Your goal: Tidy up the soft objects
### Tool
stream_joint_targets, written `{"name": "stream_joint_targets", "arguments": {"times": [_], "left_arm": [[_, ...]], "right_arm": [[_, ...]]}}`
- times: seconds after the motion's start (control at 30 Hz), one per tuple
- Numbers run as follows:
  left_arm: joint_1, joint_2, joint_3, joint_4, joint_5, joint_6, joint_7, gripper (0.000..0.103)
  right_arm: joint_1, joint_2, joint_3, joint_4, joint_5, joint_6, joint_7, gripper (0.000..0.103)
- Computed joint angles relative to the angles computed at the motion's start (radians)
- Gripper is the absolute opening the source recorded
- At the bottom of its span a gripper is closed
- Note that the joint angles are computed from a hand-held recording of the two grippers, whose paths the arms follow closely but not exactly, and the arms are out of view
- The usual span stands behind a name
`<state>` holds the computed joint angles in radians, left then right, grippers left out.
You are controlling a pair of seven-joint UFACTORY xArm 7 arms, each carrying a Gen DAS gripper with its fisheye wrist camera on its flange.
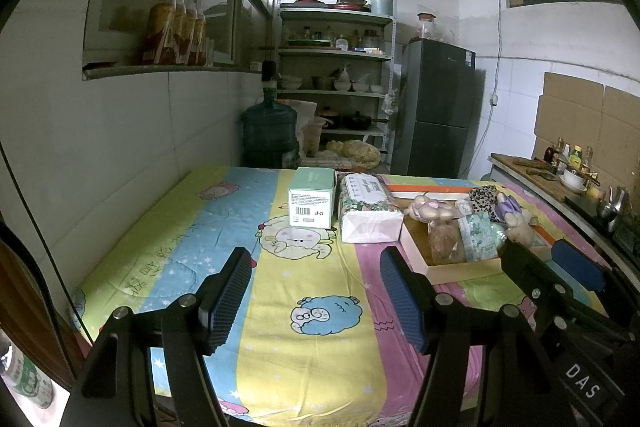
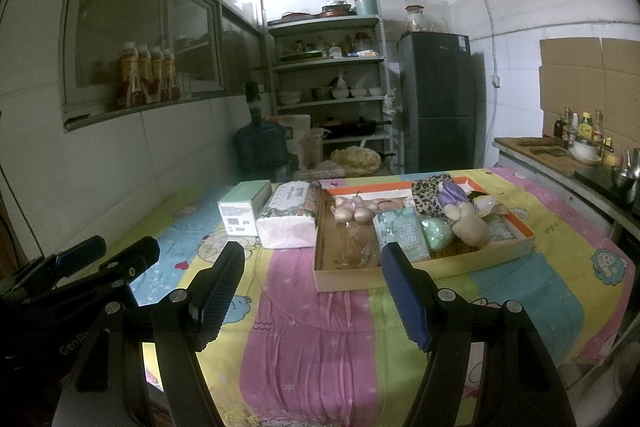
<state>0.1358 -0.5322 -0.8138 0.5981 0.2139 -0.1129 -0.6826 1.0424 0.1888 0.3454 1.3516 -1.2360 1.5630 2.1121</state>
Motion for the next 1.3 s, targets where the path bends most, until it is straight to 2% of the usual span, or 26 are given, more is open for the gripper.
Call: {"name": "stream_joint_targets", "arguments": {"times": [0.97,1.3], "left_arm": [[-0.001,-0.002,-0.001,0.002,0.006,0.005,-0.007,0.066],[-0.019,-0.001,0.017,-0.021,-0.007,-0.025,0.020,0.066]], "right_arm": [[-0.001,-0.002,0.002,-0.003,0.000,0.000,0.000,0.073],[0.000,-0.002,0.001,-0.002,0.001,-0.001,0.002,0.073]]}}
